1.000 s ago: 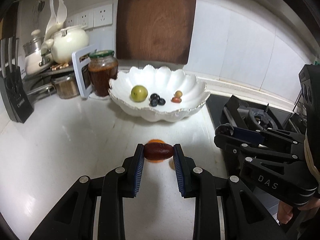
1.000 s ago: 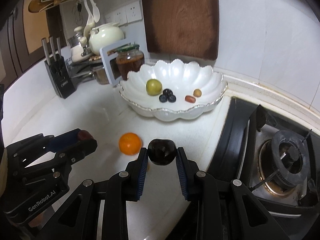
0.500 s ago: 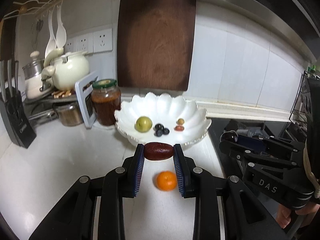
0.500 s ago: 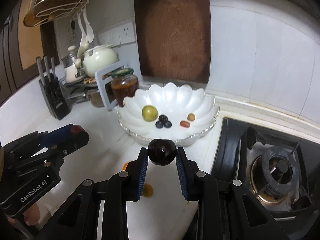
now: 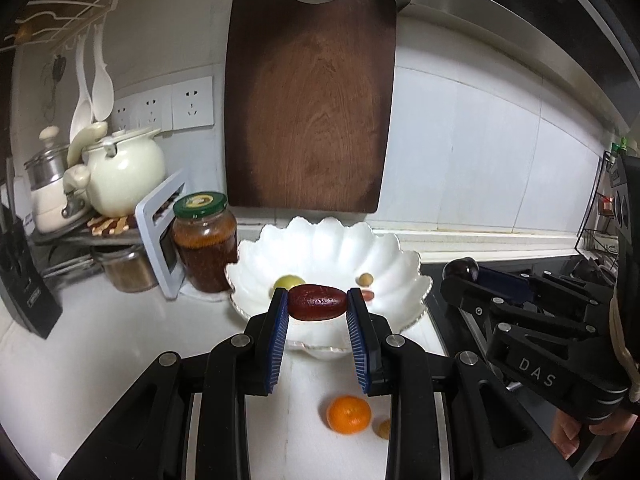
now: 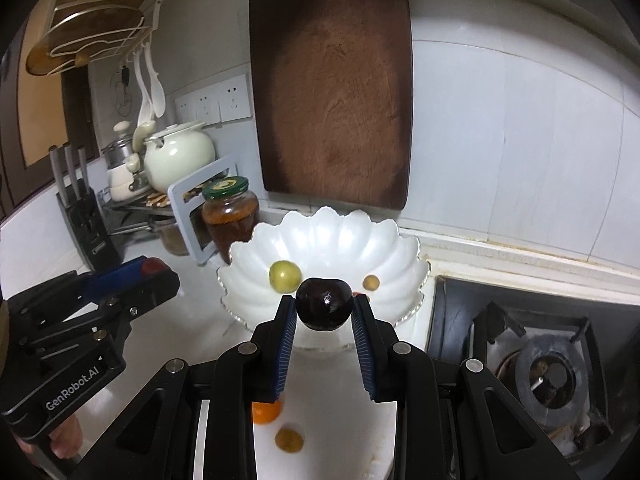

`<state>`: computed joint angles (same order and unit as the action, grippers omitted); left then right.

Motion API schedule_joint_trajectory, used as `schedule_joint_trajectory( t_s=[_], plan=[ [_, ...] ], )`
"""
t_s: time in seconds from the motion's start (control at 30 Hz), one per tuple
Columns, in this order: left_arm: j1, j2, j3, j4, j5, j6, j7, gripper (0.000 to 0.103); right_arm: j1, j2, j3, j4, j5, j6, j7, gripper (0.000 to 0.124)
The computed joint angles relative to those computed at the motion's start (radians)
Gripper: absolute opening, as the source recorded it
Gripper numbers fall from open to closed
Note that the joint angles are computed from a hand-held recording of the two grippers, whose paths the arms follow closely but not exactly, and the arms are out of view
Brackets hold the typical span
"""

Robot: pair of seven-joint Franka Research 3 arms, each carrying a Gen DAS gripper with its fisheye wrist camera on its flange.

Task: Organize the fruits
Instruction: 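Carry the red date and large dark plum in both tools over the bowl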

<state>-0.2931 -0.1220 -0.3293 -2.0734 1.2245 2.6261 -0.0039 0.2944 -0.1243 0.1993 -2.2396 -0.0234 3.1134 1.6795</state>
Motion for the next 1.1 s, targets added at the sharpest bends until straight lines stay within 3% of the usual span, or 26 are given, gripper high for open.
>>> schedule_joint_trajectory(
  t_s=[0.17,0.43,0.83,1.1],
  plan=[
    [0.012,0.033,0.018,0.045,0.012,0.022,0.037,0.029,-0.068,0.044,0.047,0.061,-0.168,-0.005,0.157,0.03],
    [0.019,0.107,0.058,0.14,-0.015,0.064,0.135,0.029,0.005,0.141,-0.035,0.201,-0.27,-0.064,0.25,0.03],
    [0.009,0.278,0.126,0.309,-0.303,0.099,0.436,0.029,0.116,0.318,-0.148,0.438,-0.165,-0.212,0.139,0.03],
    [-0.01,0.417,0.15,0.463,-0.522,0.03,0.663,0.029,0.135,0.452,-0.175,0.619,-0.089,-0.335,0.074,0.03]
  ],
)
